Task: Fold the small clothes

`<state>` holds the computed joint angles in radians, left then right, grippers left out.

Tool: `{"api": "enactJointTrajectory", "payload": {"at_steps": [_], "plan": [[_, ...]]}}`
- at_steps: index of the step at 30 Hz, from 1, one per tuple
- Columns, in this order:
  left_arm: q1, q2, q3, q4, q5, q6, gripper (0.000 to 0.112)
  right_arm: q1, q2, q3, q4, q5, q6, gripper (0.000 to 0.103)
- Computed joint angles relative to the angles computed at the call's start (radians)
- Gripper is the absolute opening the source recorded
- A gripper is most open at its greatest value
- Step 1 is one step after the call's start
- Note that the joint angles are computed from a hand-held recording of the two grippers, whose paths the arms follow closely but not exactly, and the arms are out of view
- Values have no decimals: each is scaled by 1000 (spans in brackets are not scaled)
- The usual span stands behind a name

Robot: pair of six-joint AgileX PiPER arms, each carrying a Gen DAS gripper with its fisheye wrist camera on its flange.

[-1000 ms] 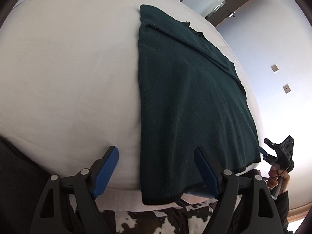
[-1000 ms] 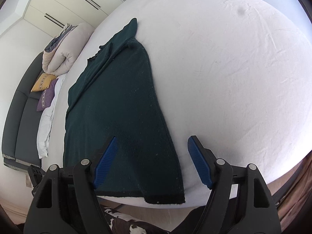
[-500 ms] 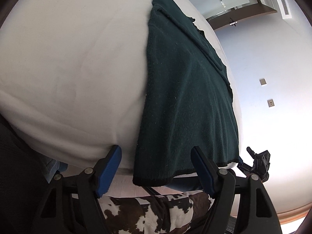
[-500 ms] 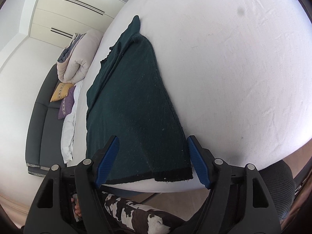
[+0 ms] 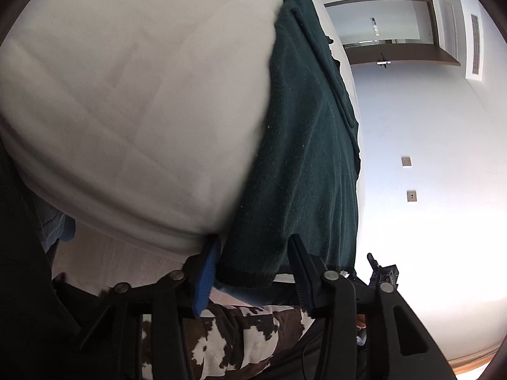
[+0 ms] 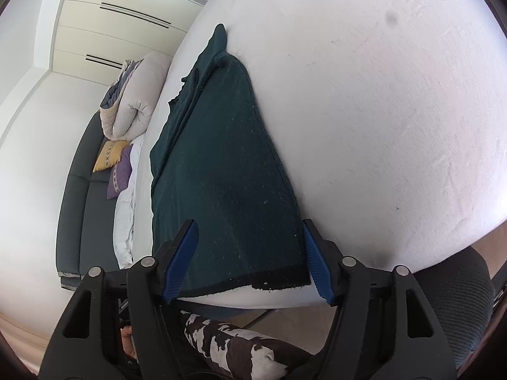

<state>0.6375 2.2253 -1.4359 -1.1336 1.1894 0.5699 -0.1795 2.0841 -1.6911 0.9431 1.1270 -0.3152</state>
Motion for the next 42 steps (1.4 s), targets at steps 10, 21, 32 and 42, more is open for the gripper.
{"api": "enactJointTrajectory", "payload": {"at_steps": [10, 21, 32, 42], "plan": [[10, -17, 51, -103, 9, 58, 14, -21, -14, 24, -5, 13, 9, 59], [2, -110, 122, -133, -87, 116, 9, 6, 8, -32, -106, 41, 70, 31], [30, -226, 178, -213, -99, 184, 8, 39, -86, -11, -110, -14, 7, 7], [66, -245, 179, -274, -86, 223, 6, 58, -13, -153, -63, 38, 49, 7]]}}
